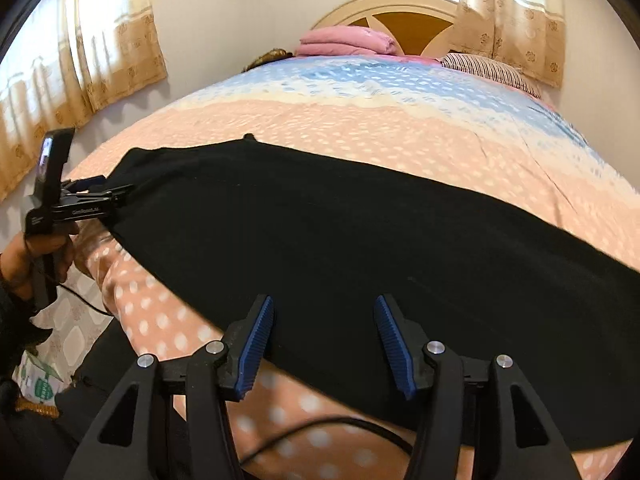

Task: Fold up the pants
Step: 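Press and smooth the folded pants with both open grippers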

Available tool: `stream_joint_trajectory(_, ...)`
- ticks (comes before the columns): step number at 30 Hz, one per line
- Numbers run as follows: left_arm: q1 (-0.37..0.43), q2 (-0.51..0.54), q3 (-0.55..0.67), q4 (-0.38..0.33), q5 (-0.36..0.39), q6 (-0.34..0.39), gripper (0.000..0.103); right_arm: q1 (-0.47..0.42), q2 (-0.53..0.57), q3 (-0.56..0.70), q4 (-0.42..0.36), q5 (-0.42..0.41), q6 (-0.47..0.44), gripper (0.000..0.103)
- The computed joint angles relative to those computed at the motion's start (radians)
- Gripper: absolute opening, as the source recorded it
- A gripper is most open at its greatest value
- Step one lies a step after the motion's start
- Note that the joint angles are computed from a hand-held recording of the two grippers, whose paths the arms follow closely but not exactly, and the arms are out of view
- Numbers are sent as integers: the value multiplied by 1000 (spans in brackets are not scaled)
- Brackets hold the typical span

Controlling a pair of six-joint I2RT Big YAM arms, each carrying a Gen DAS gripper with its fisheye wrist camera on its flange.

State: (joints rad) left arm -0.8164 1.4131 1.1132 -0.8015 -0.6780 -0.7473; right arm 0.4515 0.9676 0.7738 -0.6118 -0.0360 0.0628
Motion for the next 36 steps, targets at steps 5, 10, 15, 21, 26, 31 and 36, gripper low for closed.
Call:
stream_joint_trajectory(5, -15, 12, 45, -70, -14, -32, 103, -29, -77, -27, -7, -6, 13, 56)
stream_joint_trajectory(10, -44, 30, 80, -73, -17, -8, 103, -120, -123, -49, -22, -8, 40, 56)
stream_joint_trajectory(15, -52, 67, 106, -65, 10, -1, 103, -192, -101, -53, -37, -43, 83, 57)
stream_joint_trajectory(21, -54, 103, 126, -81, 27, -51, 103, -121, -104, -80, -9, 74, 2, 65)
stream_joint_trajectory(26, -89, 105, 158, -71, 12, -41, 103, -125, -111, -92, 7, 81, -11, 68)
stream_joint_trajectory(31, -131, 142, 209, -7, 45, 38, 103, -128, -118, -93, 4, 70, -17, 68)
stream_joint_trajectory(36, -159, 202, 270, 48, 122, 123, 103, -230, -160, -48, -74, -45, 4, 68)
